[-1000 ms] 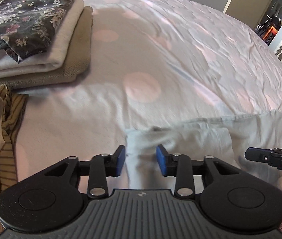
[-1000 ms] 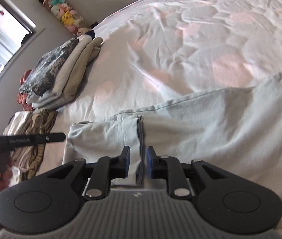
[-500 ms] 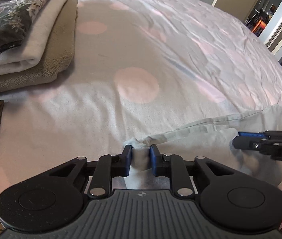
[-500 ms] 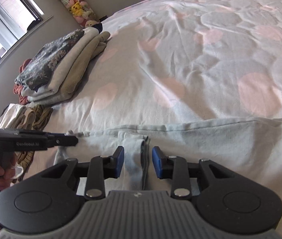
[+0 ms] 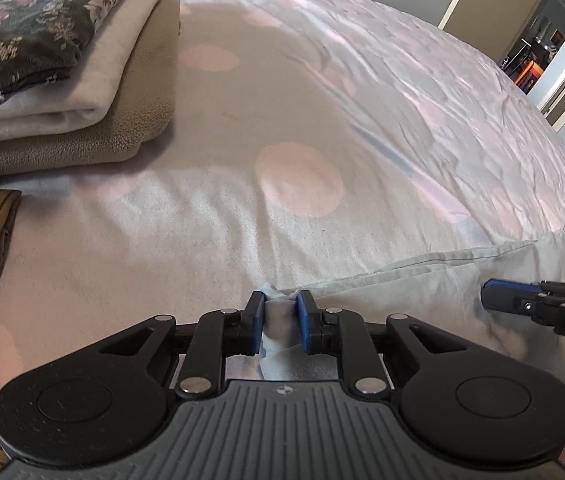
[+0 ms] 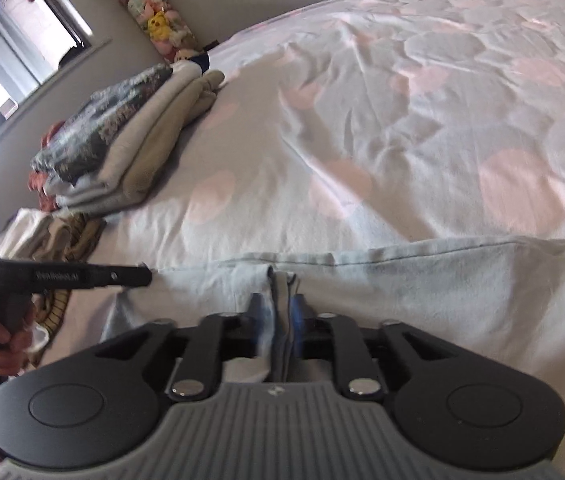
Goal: Fold clothes
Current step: 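Pinch the folded shirt edge with the left gripper while the right gripper pinches it too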
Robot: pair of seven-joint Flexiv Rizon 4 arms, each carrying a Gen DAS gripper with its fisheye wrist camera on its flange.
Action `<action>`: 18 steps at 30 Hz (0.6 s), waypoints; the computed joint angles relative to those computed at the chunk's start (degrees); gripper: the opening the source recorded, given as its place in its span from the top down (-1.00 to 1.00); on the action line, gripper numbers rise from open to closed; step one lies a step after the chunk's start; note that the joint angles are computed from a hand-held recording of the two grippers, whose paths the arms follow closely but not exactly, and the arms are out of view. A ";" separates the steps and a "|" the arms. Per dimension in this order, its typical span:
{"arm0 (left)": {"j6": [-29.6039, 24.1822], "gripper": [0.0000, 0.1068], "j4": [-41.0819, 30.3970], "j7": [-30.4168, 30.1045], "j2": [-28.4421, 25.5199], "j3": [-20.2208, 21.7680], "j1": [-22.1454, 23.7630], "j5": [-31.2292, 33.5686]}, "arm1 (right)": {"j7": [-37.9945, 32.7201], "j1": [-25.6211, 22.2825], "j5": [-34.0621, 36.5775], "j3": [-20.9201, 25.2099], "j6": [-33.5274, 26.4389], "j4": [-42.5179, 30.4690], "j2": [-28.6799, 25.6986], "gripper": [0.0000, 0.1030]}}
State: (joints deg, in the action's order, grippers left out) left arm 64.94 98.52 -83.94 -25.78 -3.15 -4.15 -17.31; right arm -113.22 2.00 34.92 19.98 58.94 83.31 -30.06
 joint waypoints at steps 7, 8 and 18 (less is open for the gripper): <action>-1.81 0.68 -1.22 -1.68 -0.66 0.78 -0.54 1.19 | 3.54 0.98 -2.11 -1.29 -2.27 -0.09 -0.53 0.39; -2.09 0.68 -1.46 -1.74 -0.73 0.97 -0.72 1.76 | 4.42 0.78 -2.05 -1.36 -3.00 -0.24 -0.50 0.41; -3.31 0.67 -2.91 -2.40 -1.37 1.66 -1.40 4.69 | 2.90 0.46 -0.62 -1.15 -7.09 -1.11 -0.62 0.66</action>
State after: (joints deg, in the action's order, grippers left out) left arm 61.63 95.61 -86.33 -27.15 -1.49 -5.55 -12.62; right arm -110.32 2.46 34.30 18.82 51.85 82.20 -30.68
